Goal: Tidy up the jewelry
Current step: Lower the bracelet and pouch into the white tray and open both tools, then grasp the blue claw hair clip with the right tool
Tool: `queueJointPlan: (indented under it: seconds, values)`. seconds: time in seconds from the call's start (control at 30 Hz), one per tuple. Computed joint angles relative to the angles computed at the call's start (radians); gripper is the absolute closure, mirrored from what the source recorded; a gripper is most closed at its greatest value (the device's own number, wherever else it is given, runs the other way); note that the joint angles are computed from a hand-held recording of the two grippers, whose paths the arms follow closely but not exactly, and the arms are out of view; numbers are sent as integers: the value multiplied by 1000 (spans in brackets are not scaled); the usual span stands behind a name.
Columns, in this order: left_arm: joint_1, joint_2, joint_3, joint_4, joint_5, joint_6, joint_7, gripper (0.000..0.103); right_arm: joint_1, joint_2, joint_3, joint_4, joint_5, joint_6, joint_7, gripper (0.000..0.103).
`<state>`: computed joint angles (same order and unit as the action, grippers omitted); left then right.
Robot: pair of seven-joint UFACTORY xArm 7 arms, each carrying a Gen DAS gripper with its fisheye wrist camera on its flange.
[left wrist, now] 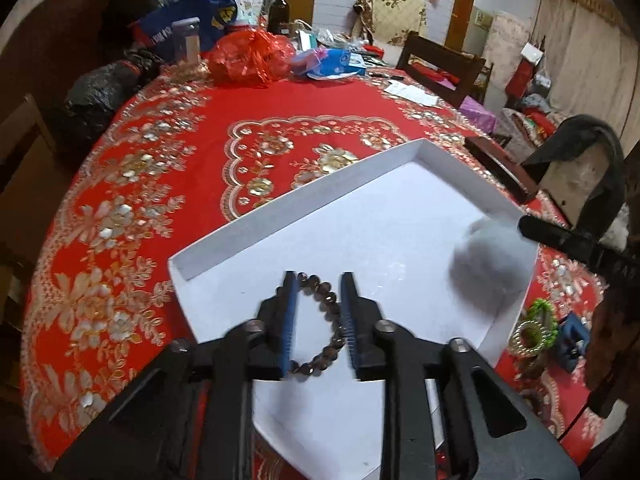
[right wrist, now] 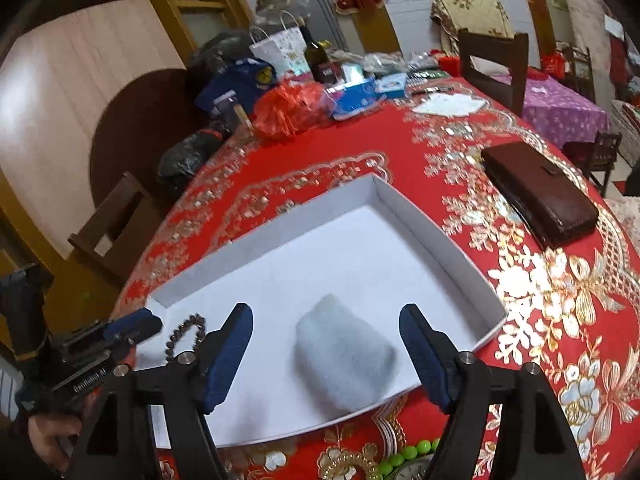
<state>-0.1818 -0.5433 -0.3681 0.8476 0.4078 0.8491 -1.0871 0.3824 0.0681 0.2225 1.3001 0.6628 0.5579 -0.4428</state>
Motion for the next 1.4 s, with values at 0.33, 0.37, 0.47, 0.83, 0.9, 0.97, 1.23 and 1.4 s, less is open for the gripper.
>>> queueJointPlan:
  seconds: [0.33,0.37,0.47,0.83,0.9,0.97,1.23,1.4]
  values:
    - [-22,-64,-98,-1,7,34,-159,54,-36,-161,-67,-125,84,1,-43,25]
    - [-39,-62,-107,1,-8,30,-167,54,-40,-181,-80,-141,77,9,-35,25]
    - [-84,-50,-125,5,-36,-2,-178,54,-63,-274,-128,-223,72,34,-5,25]
    - [-162,140,-174,80,31,-92,-247,54,-83,-455,-253,-407,-31,179,-119,25]
    - [-176,151,-171,80,51,-100,-275,54,-51,-464,-252,-422,-15,190,-216,25]
    - [-192,152,-168,74,67,-99,-298,54,-27,-469,-233,-439,-23,177,-294,21]
    - [-241,81,-137,20,37,-66,-310,53,-13,-381,-188,-419,-66,166,-345,12]
    - [-251,7,-127,-35,-19,-54,-305,53,-32,-341,-171,-394,-94,209,-314,52]
